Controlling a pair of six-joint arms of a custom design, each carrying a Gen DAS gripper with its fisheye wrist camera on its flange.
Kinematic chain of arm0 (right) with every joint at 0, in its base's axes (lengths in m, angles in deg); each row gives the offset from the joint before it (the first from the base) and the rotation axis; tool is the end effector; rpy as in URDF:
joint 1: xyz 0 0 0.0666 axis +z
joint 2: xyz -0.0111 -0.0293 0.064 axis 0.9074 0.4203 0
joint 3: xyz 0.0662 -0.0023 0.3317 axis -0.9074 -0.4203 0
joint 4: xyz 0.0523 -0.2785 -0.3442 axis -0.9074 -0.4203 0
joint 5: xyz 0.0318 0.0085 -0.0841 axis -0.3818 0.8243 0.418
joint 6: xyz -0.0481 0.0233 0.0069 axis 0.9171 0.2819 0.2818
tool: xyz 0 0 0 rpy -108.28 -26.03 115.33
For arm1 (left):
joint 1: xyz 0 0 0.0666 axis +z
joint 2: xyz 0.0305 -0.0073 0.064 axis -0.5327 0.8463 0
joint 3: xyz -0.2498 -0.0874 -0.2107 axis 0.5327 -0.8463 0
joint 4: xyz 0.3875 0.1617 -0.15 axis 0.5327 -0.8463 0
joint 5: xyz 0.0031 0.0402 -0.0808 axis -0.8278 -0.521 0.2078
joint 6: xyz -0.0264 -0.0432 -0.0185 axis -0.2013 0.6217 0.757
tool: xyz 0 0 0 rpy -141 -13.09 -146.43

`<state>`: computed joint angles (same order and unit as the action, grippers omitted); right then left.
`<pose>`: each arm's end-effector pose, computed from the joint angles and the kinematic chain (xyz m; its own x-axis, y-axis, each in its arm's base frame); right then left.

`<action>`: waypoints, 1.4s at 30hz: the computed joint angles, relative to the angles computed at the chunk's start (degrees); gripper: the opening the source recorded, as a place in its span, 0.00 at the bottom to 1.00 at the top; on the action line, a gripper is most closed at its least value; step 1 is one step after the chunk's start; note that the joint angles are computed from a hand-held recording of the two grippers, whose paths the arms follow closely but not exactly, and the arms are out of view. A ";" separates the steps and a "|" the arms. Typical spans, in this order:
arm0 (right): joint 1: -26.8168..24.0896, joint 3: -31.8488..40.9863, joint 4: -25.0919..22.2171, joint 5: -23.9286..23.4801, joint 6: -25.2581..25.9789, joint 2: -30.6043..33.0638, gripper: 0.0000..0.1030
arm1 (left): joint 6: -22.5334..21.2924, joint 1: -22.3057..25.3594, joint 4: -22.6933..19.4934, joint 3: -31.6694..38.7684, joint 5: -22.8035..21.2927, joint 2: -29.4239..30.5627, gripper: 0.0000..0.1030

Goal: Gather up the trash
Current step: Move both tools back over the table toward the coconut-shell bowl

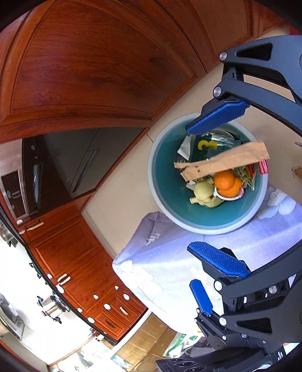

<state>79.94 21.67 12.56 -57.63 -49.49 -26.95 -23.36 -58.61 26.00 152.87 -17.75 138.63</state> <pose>0.3915 0.0938 0.3310 -0.5978 0.5881 -0.5448 0.5082 0.8036 0.3099 0.5000 -0.2636 0.3212 -0.5235 0.6428 -0.5592 0.8202 0.5580 -0.1264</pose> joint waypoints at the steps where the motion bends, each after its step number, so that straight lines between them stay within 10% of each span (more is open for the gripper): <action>1: 0.54 0.33 0.04 0.23 -0.12 0.28 0.87 | -0.11 0.48 -0.02 -0.23 0.03 -0.33 0.81; 42: 27.35 43.53 -7.47 3.45 3.24 39.88 0.86 | -12.86 42.26 -3.12 -6.49 7.06 -7.07 0.92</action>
